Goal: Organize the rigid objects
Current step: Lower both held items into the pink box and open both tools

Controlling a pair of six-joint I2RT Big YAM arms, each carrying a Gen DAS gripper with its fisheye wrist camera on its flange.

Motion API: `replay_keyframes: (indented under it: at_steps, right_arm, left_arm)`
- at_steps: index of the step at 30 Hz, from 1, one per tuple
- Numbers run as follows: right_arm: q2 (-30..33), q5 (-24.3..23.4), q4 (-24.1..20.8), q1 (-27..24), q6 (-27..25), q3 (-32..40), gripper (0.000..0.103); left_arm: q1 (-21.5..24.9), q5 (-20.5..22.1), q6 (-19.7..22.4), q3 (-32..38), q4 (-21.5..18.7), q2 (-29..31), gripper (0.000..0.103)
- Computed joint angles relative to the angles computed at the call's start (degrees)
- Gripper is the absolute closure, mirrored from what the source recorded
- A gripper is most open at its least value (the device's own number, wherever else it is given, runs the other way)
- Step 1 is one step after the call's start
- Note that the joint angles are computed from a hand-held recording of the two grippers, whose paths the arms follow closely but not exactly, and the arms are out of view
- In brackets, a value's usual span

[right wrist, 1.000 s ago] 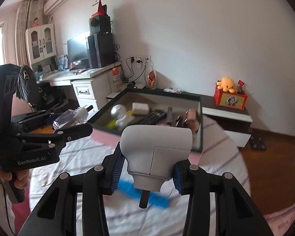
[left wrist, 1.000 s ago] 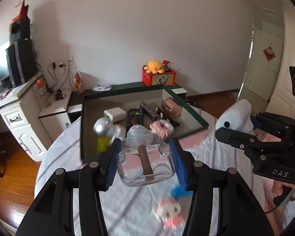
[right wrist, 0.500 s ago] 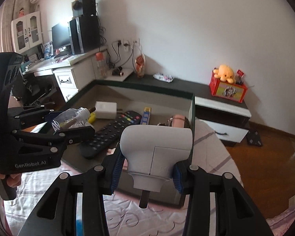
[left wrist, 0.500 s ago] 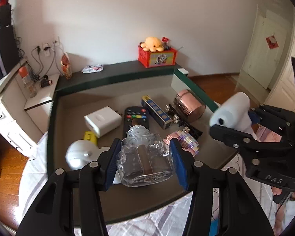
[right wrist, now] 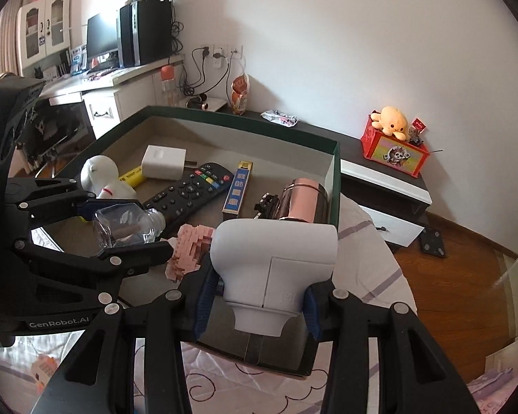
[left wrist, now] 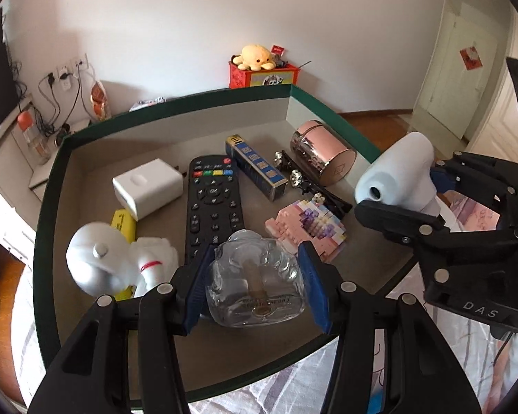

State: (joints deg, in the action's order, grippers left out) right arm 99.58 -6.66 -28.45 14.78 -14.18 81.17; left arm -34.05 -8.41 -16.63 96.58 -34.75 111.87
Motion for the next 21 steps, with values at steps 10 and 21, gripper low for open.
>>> replay_keyframes:
  at_steps: [10,21]
  right_arm:
    - [2.6,-1.4,-3.5,-0.2,0.5,2.6,0.059]
    - [4.2,-5.1,-4.9,0.3,3.8,4.2,0.058]
  left_arm:
    - [0.3,-2.6,-2.3,-6.3,4.5,-4.0,0.028]
    - [-0.2,-8.7,-4.3,-13.5,11.9,-8.2,0.017]
